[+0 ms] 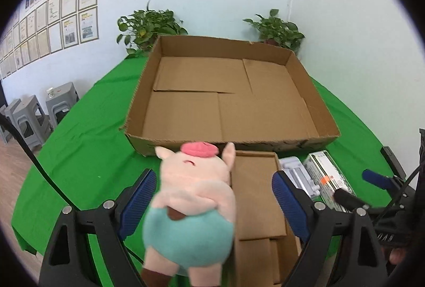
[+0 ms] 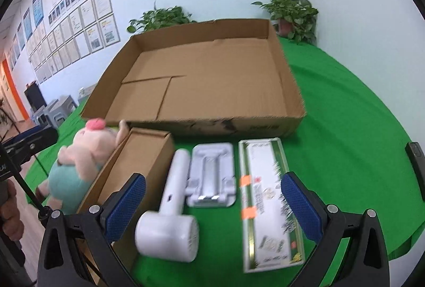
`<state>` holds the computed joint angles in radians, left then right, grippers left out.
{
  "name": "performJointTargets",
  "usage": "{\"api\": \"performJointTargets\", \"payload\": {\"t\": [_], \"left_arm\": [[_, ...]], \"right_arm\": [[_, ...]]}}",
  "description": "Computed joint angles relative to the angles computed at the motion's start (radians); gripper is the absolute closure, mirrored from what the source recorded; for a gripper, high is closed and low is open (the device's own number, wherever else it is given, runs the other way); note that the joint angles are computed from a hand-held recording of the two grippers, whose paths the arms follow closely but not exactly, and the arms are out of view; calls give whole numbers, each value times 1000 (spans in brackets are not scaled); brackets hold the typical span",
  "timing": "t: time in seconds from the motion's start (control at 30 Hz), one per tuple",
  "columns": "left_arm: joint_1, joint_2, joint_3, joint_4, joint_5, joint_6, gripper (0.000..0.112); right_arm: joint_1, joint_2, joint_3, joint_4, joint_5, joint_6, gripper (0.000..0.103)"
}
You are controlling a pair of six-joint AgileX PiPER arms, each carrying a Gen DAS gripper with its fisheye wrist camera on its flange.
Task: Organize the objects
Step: 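Close the left gripper on the pink-and-teal plush pig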
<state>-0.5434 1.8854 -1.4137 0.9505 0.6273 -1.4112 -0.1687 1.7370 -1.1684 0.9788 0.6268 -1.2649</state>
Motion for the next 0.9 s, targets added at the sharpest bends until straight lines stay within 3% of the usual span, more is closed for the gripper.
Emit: {"api": "performJointTargets", "payload": {"t": [0.17, 0.3, 0.47, 0.6, 0.73, 0.9], "left_arm": [[-29, 36, 7, 37, 40, -50, 24], [-28, 33, 38, 57, 28, -88, 24], [-15, -7, 98, 76, -17, -95, 24], [33, -64, 172, 14, -111, -15, 24], [88, -105, 254, -51, -185, 8, 24], [181, -125, 360, -229, -385, 148, 24]], "right_arm": [[12, -35, 78, -9, -8, -29, 1], [26, -44, 98, -53, -18, -6, 1], [-8, 18, -4, -97, 66, -18, 2], [-24, 35, -35, -71, 149, -81, 2], [-48, 73, -99, -56, 287, -98, 2], [-60, 131, -196, -48, 465, -93, 2]]}}
